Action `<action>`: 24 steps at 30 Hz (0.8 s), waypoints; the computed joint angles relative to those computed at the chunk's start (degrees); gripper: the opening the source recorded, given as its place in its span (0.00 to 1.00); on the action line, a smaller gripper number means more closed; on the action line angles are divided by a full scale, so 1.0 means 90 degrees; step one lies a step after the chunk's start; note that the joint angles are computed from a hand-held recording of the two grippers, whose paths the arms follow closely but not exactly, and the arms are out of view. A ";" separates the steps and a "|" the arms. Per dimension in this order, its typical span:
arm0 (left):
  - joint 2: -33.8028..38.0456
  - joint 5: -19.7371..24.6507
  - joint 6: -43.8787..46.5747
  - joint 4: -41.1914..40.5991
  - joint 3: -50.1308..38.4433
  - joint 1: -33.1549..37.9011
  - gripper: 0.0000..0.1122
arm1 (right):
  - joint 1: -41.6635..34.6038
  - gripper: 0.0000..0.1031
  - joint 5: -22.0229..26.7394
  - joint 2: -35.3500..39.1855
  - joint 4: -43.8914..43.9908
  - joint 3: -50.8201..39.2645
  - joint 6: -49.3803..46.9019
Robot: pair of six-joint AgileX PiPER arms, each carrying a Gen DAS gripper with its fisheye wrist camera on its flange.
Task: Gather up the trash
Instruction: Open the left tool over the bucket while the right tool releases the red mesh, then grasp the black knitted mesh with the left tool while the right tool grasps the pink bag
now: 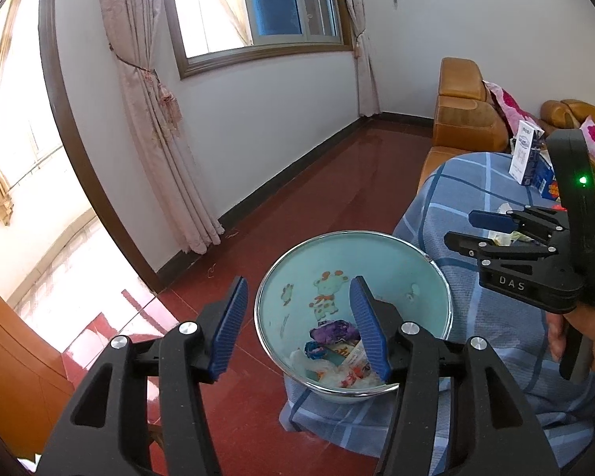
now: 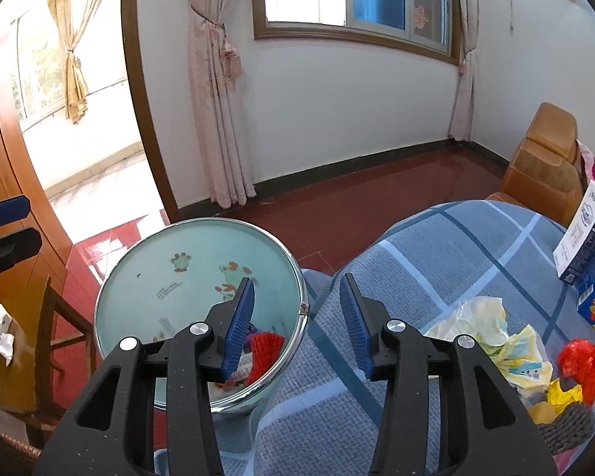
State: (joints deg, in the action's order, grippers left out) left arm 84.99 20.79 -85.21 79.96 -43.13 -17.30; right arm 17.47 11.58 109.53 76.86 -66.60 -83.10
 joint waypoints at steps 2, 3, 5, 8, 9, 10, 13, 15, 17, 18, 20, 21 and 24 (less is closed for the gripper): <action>0.0013 0.0012 0.0004 0.0002 -0.0015 -0.0005 0.48 | 0.0011 0.44 -0.0018 -0.0016 0.0094 0.0024 -0.0103; 0.0013 0.0017 -0.0004 0.0006 -0.0018 -0.0012 0.48 | 0.0007 0.44 -0.0006 -0.0022 0.0107 0.0030 -0.0116; 0.0012 -0.0001 -0.0004 0.0010 -0.0009 0.0006 0.48 | 0.0006 0.44 -0.0008 -0.0030 0.0173 0.0038 -0.0190; 0.0013 -0.0013 0.0080 -0.0056 -0.0015 0.0012 0.48 | 0.0003 0.44 -0.0013 -0.0035 0.0293 0.0065 -0.0300; 0.0016 -0.0008 0.0082 -0.0060 -0.0014 0.0010 0.48 | 0.0003 0.44 -0.0017 -0.0039 0.0316 0.0070 -0.0329; 0.0017 0.0025 0.0069 -0.0049 -0.0017 -0.0015 0.48 | -0.0002 0.44 -0.0011 -0.0039 0.0318 0.0074 -0.0329; 0.0003 -0.0001 0.0086 -0.0053 -0.0003 0.0008 0.48 | 0.0006 0.44 -0.0042 -0.0039 0.0322 0.0085 -0.0350; 0.0006 -0.0009 0.0071 -0.0036 0.0001 0.0015 0.48 | -0.0035 0.44 -0.0020 -0.0052 0.0317 0.0107 -0.0349; 0.0007 -0.0008 0.0087 -0.0056 0.0000 0.0013 0.48 | -0.0096 0.44 -0.0006 -0.0108 0.0420 0.0177 -0.0443; 0.0001 0.0004 0.0130 -0.0106 -0.0007 0.0000 0.49 | -0.0153 0.45 0.0003 -0.0182 0.0513 0.0262 -0.0560; 0.0002 0.0016 0.0145 -0.0124 -0.0018 -0.0007 0.54 | -0.0261 0.48 -0.0021 -0.0362 0.0771 0.0473 -0.0868; 0.0003 0.0049 0.0033 -0.0035 -0.0003 -0.0034 0.57 | -0.0375 0.49 -0.0034 -0.0513 0.0949 0.0636 -0.1068; 0.0104 0.0036 -0.0064 0.0058 -0.0023 -0.0120 0.59 | -0.0881 0.51 0.0037 -0.1030 0.1315 0.1152 -0.1430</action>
